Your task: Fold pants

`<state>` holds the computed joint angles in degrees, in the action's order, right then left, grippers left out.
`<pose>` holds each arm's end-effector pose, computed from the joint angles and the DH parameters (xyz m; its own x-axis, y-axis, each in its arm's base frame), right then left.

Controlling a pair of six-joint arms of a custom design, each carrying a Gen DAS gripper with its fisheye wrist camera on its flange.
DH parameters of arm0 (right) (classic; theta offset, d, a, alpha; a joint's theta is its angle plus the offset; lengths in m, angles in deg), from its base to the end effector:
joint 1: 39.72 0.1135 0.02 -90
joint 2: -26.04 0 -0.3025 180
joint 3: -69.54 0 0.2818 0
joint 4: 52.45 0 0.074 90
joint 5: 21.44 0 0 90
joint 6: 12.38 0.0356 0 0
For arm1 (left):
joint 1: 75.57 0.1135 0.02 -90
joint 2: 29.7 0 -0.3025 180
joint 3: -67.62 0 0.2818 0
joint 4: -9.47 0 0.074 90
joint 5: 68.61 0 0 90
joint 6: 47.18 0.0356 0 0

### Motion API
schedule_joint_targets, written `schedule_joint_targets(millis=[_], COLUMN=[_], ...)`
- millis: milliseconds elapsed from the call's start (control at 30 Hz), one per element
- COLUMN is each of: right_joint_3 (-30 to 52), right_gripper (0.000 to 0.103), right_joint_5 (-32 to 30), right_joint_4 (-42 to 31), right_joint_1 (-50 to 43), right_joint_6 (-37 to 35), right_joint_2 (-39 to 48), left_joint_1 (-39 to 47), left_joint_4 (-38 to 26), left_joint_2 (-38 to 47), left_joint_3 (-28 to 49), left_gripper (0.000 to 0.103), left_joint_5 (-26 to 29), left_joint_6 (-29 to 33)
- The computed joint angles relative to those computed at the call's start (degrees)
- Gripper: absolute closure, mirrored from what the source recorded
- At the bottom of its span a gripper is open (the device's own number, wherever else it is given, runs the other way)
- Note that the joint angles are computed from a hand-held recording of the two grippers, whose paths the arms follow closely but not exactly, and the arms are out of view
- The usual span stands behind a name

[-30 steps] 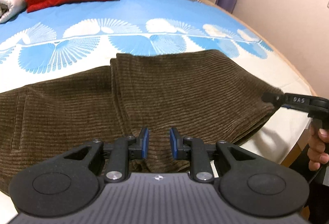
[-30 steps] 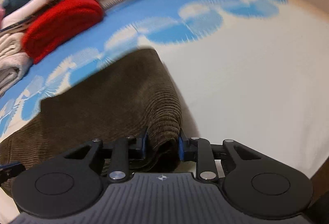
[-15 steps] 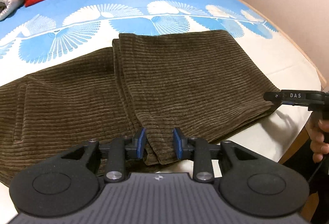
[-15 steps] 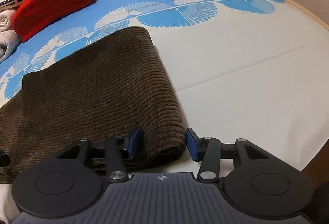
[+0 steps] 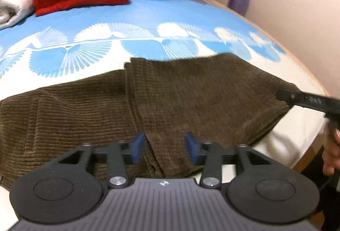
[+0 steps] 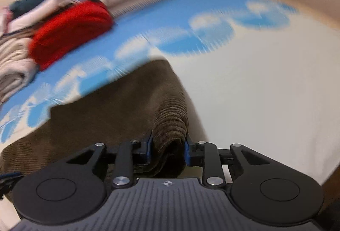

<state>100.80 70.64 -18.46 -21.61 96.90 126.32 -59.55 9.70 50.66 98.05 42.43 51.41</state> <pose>0.2519 0.0810 0.0851 -0.6082 0.1483 -0.7798 -0.0864 0.9642 0.2507 0.2151 0.0485 0.1143 -0.7300 -0.0646 -0.6804 0.0755 0.9818 -0.1741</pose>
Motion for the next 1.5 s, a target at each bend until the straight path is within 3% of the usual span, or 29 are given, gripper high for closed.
schedule_joint_targets(millis=[100, 200, 267, 333, 367, 433, 500, 567, 633, 733, 800, 933, 1100, 1167, 1200, 1233, 1267, 1300, 1333, 1500], right_joint_3=[-2.88, -4.82, -4.93, -4.42, -4.00, -3.07, -2.07, -1.42, -0.70, 0.96, 1.64, 3.00, 3.32, 3.18, 3.14, 3.12, 3.25, 3.52, 3.87, 6.12], right_gripper=[0.075, 0.075, 0.075, 0.075, 0.075, 0.075, 0.075, 0.075, 0.075, 0.075, 0.075, 0.075, 0.075, 0.075, 0.075, 0.075, 0.075, 0.075, 0.075, 0.072], right_joint_5=[2.58, 4.48, 5.35, 5.52, 5.82, 6.95, 7.86, 9.12, 10.18, 12.27, 13.45, 14.79, 14.16, 13.59, 13.39, 12.97, 12.20, 11.44, 10.95, 3.92], right_joint_4=[5.62, 10.96, 11.79, 11.40, 10.83, 9.75, 8.46, 7.77, 7.22, 6.39, 5.73, 5.24, 5.55, 5.71, 5.66, 5.44, 4.68, 3.47, 2.43, -5.94], right_joint_1=[5.13, 10.64, 14.13, 16.66, 17.62, 19.45, 20.70, 22.61, 24.02, 25.76, 26.94, 29.34, 31.97, 32.77, 33.20, 33.49, 33.65, 33.60, 33.66, 34.36], right_joint_6=[-6.55, -13.95, -18.50, -21.85, -22.53, -23.20, -23.60, -24.35, -25.24, -27.25, -27.25, -29.49, -34.08, -35.33, -35.54, -35.41, -34.65, -33.75, -32.99, -28.33], right_joint_2=[-3.45, -4.36, -4.74, -5.17, -5.58, -6.06, -6.31, -6.29, -6.32, -4.81, -4.20, -3.27, -2.63, -2.68, -2.90, -3.30, -3.83, -4.39, -4.80, -8.43], left_joint_1=[1.56, 2.23, 1.37, 1.19, 1.23, 0.98, 0.48, -0.39, -0.09, -1.47, -2.00, -4.27, -9.33, -11.56, -12.08, -12.29, -11.87, -10.70, -9.11, 3.10], left_joint_4=[-1.90, -7.02, -13.62, -17.19, -19.22, -25.27, -30.28, -29.92, -24.81, -31.38, -29.01, -29.99, -26.37, -29.23, -30.80, -32.03, -33.05, -33.67, -33.63, -37.27], left_joint_2=[-0.92, -3.07, -6.66, -9.98, -10.44, -8.95, -5.27, -2.23, 0.79, 6.95, 7.85, 13.78, 15.93, 17.61, 18.43, 19.10, 19.58, 19.56, 18.93, 17.54], left_joint_3=[1.05, 3.77, 7.71, 11.15, 13.36, 19.31, 24.85, 26.88, 25.76, 31.07, 31.63, 36.71, 38.02, 39.73, 40.27, 40.50, 40.56, 40.31, 39.51, 38.32], left_gripper=[0.044, 0.034, 0.028, 0.014, 0.012, 0.004, 0.002, 0.002, 0.002, 0.005, 0.005, 0.005, 0.005, 0.005, 0.011, 0.030, 0.041, 0.067, 0.083, 0.084], left_joint_5=[2.46, 3.39, 2.12, 2.67, 3.48, 6.10, 9.82, 12.22, 14.13, 11.17, 13.35, 17.49, 14.85, 8.72, 5.77, 3.13, 1.87, 2.16, 2.35, 3.43], left_joint_6=[-2.39, -2.87, 2.39, 7.33, 8.79, 11.08, 12.17, 11.05, 6.61, 3.30, 2.04, -2.14, -4.20, -1.64, -0.27, 0.74, 1.31, 1.70, 2.21, 7.42])
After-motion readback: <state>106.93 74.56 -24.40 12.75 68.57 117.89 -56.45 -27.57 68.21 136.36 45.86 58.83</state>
